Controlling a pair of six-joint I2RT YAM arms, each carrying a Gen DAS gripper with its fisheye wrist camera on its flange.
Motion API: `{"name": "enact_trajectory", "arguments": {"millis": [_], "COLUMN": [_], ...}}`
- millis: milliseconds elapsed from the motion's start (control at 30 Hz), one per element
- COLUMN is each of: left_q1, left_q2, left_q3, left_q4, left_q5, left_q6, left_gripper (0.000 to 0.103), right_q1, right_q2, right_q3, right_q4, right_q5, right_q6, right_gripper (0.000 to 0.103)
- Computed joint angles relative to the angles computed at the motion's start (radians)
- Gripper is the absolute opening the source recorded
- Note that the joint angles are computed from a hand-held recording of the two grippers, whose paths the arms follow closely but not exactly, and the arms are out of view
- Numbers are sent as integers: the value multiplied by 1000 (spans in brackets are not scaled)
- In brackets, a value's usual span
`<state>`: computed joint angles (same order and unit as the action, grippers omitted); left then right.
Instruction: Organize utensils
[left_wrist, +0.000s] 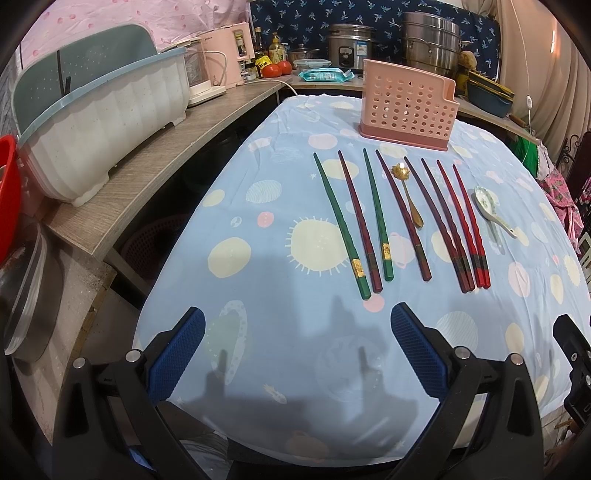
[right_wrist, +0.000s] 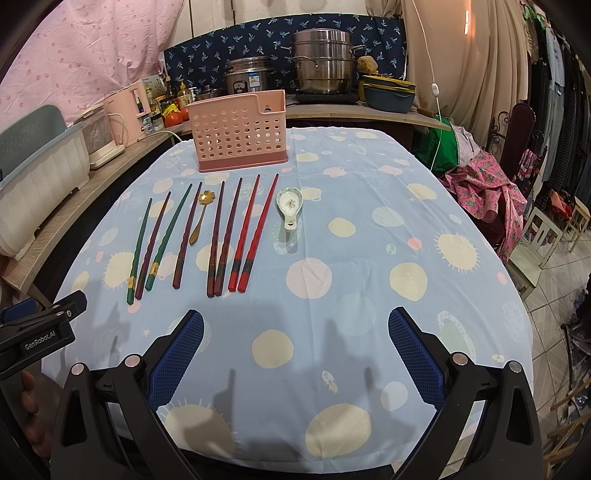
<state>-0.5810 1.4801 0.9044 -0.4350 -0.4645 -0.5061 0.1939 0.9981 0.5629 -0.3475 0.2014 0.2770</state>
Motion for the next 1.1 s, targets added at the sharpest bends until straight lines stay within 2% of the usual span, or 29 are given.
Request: {"name": "enact_trajectory", "arguments": {"millis": [300,600,700,767,900,967,1067,1100], "left_q1": [47,98,120,133,149,155,154,152], "left_q2": [20,124,189,230,299,324,334,335], "left_q3": [5,65,109,137,181,196,196,197], "left_q4": [14,69,81,84,90,89,97,97], "left_q5": [56,120,155,174,206,219,219,216], "left_q6": [6,43,60,65,86,90,92,98], "left_gripper": [96,95,86,85,73,71,68,63], "right_q1": [-2,-48,-63,-72,-94,-97,-107,-109], "right_q2": [13,102,136,164,215,240,272,286], "right_q3": [1,11,23,33,57,70,96,109], "right_q4": [5,64,82,94,116,129,143,149], "right_q5": [-4,-52,-59,-64,-85,-88,-105,-112], "right_q6": [3,-9,-18,-17,-27,-30,-35,-36], "right_gripper": [96,96,96,96,96,96,90,87]}}
